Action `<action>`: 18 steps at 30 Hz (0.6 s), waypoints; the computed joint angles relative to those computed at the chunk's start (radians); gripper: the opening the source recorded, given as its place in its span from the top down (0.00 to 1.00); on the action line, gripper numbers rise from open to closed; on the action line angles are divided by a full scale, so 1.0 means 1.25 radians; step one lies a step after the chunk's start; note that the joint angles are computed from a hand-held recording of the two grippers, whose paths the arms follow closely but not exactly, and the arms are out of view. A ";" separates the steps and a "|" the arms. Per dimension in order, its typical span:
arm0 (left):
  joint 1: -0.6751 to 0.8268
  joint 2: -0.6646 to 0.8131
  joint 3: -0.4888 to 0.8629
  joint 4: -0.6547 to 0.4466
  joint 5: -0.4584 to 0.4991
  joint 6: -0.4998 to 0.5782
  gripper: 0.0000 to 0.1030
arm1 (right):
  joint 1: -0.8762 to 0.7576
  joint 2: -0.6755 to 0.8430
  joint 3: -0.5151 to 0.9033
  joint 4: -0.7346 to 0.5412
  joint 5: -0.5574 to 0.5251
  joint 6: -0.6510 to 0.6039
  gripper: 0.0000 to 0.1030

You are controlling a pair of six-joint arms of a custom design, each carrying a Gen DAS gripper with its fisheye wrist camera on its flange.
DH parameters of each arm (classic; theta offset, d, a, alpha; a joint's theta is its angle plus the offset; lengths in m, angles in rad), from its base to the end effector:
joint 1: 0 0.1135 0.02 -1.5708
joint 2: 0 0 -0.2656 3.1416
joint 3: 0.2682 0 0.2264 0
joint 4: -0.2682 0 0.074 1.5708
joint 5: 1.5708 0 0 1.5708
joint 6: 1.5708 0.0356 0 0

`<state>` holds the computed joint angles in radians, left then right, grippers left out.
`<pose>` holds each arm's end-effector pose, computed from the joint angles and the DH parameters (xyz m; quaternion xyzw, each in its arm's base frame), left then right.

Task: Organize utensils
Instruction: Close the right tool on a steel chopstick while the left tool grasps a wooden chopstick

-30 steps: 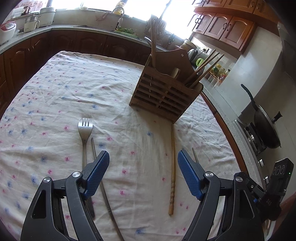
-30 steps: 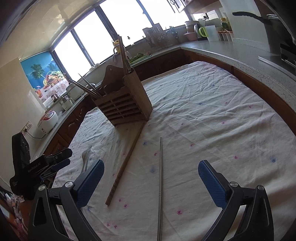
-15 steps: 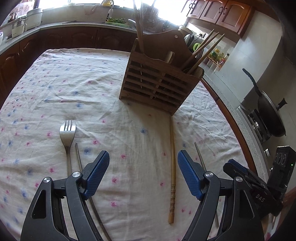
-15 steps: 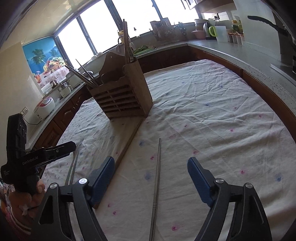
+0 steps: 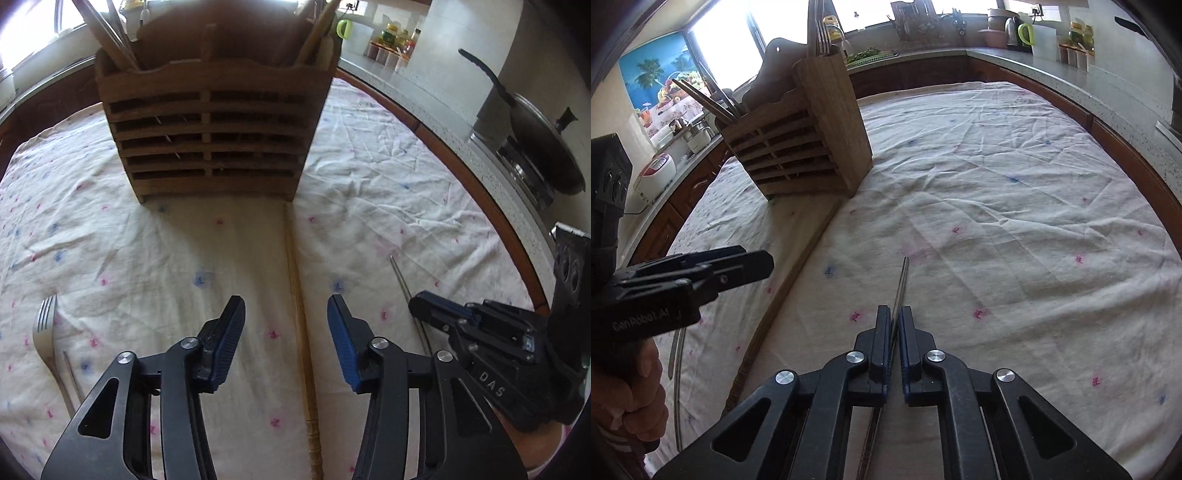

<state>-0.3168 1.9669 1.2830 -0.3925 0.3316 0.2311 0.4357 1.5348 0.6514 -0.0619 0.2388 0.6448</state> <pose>0.3581 -0.1296 0.1723 0.2976 0.9097 -0.1702 0.2343 0.2383 0.1016 0.1602 0.1350 0.9357 0.0599 0.3203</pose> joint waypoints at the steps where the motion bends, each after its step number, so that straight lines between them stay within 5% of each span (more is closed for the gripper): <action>1: -0.006 0.006 -0.005 -0.001 -0.012 0.007 0.69 | -0.006 -0.010 -0.008 0.002 -0.008 0.001 0.96; 6: 0.020 -0.054 -0.115 0.053 -0.002 0.060 0.92 | -0.009 -0.036 -0.028 0.004 -0.022 0.006 0.96; 15: 0.073 -0.105 -0.144 0.006 0.008 0.083 0.91 | -0.022 -0.031 -0.029 0.035 -0.044 0.018 0.90; 18: 0.043 -0.064 -0.080 0.000 -0.001 0.052 0.72 | -0.028 -0.017 -0.010 0.027 -0.039 0.009 0.86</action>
